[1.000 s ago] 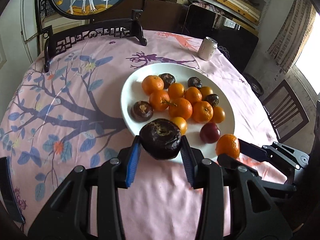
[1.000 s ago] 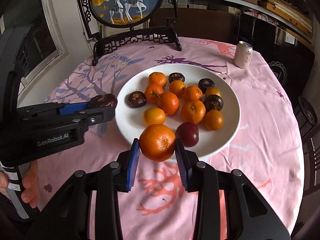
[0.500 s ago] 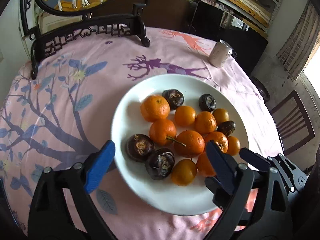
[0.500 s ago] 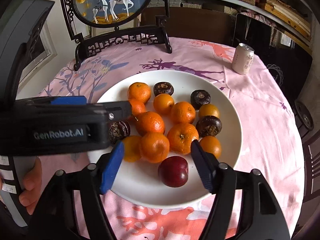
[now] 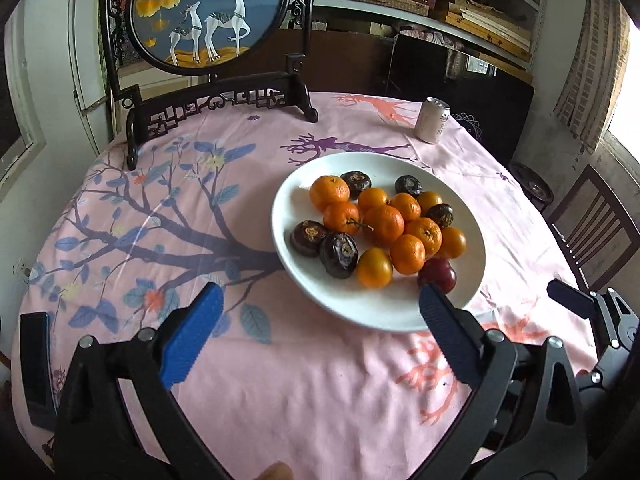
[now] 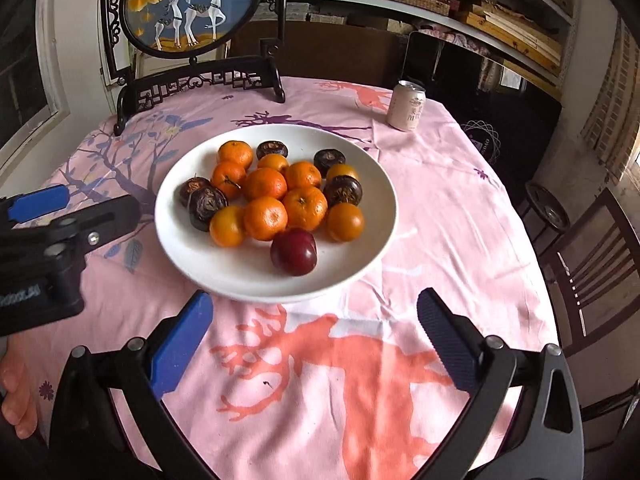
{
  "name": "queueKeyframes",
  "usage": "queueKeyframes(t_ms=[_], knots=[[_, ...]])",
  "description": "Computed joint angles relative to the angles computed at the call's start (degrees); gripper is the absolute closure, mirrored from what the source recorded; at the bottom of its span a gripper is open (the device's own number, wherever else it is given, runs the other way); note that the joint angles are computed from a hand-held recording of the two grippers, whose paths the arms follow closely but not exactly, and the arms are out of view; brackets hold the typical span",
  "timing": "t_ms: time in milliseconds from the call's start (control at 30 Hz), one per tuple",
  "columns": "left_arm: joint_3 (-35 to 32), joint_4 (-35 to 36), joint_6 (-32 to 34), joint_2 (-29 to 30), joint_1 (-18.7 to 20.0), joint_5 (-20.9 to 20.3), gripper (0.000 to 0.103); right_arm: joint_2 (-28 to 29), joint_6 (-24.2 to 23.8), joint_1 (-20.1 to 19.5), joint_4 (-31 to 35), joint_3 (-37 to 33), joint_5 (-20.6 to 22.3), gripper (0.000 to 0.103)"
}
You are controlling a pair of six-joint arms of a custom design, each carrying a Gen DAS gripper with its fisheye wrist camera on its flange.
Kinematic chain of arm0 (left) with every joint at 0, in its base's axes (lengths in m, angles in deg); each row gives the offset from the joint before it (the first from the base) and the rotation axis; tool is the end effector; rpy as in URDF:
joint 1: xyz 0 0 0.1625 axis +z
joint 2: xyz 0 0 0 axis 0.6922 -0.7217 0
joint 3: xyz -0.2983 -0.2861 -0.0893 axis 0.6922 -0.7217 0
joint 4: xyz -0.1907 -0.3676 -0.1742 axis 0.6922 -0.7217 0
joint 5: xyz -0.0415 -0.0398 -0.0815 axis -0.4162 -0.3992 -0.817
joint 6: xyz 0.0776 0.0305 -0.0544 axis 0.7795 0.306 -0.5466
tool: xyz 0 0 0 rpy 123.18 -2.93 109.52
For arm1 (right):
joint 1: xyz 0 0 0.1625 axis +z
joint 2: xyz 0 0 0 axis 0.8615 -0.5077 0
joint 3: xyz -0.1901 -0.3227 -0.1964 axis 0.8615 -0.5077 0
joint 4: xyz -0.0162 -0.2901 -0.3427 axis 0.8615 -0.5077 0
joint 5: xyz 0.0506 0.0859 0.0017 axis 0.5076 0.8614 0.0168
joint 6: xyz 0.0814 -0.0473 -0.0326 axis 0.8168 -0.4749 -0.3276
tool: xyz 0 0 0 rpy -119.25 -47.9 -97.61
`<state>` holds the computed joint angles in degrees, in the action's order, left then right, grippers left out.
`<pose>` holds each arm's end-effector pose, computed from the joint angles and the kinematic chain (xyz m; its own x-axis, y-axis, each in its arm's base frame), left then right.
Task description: Organize fruits
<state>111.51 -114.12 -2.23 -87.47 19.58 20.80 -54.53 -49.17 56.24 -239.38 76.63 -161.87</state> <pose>-0.0575 -0.5533 0.2474 -0.7419 0.1938 -0.6419 0.5610 0.7038 -0.4359 0.3107 -0.5203 -0.0506 -0.6614 0.0082 0.7500 -0.4973 0.7436 -0.4468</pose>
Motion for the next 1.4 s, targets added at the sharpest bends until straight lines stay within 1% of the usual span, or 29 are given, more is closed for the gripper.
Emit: queueKeyframes(t_ms=[67, 233, 333, 500, 700, 967, 1233, 1400], knots=[[2.0, -0.4, 0.1, -1.8, -0.3, -0.1, 0.003, -0.4, 1.1, 0.0, 0.2, 1.0, 0.0, 0.001], [5.4, -0.3, -0.8, -5.0, -1.5, 2.5, 0.003, -1.2, 3.1, 0.7, 0.0, 3.0, -0.2, 0.001], [6.8, -0.2, -1.5, -6.9, -1.9, 2.7, 0.003, -1.3, 3.4, 1.3, -0.6, 3.6, -0.2, 0.001], [8.2, -0.5, -1.9, -8.5, -2.6, 4.0, 0.002, -1.5, 3.6, 2.1, -1.0, 4.2, -0.1, 0.001], [9.0, -0.2, -2.0, -9.1, -3.3, 5.0, 0.002, -1.7, 3.9, 2.5, -1.3, 4.6, 0.3, 0.001], [9.1, -0.1, -2.4, -9.1, -3.4, 5.2, 0.002, -1.9, 4.1, 2.6, -1.5, 4.8, 0.2, 0.001], [9.1, -1.4, -1.9, -8.3, -3.6, 6.4, 0.002, -2.0, 4.2, 2.6, -1.2, 4.9, 0.2, 0.001], [8.5, -0.4, -2.3, -8.4, -3.0, 5.5, 0.002, -2.2, 4.3, 2.6, -1.3, 4.9, 0.2, 0.001]])
